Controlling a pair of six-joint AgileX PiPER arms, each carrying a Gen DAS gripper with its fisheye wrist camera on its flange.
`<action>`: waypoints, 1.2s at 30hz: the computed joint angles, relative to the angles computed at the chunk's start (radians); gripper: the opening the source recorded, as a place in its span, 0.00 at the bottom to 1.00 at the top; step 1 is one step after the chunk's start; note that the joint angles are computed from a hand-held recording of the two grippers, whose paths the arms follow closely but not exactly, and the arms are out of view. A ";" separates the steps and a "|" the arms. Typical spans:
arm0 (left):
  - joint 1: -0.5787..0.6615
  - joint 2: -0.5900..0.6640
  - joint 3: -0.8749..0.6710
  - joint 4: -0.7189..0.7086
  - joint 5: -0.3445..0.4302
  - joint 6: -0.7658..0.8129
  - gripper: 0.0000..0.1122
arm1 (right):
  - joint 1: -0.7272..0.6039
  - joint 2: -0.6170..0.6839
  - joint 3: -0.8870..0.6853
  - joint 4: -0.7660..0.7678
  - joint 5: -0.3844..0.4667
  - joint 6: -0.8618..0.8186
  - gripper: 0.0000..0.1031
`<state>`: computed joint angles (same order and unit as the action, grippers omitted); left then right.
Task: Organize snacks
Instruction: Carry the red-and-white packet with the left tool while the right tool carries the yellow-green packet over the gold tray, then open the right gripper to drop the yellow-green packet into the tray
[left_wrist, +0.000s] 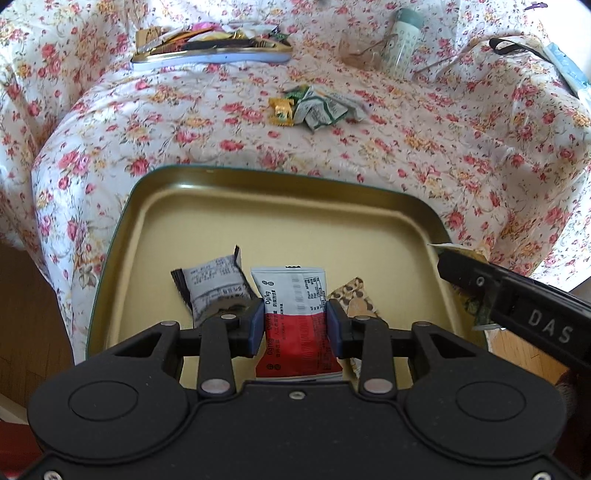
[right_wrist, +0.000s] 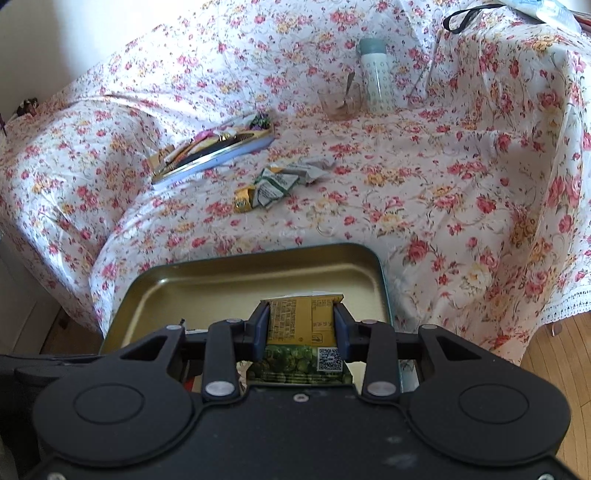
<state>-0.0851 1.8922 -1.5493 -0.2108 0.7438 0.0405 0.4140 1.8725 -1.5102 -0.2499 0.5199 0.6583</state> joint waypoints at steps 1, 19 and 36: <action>-0.003 -0.002 0.005 0.013 -0.003 -0.010 0.39 | 0.005 0.004 -0.002 -0.015 0.009 0.011 0.37; -0.040 -0.038 0.059 0.150 -0.065 -0.122 0.39 | 0.015 0.019 -0.023 -0.014 0.063 -0.021 0.38; -0.050 -0.045 0.072 0.208 -0.074 -0.178 0.39 | 0.016 0.028 -0.028 0.024 0.066 -0.061 0.39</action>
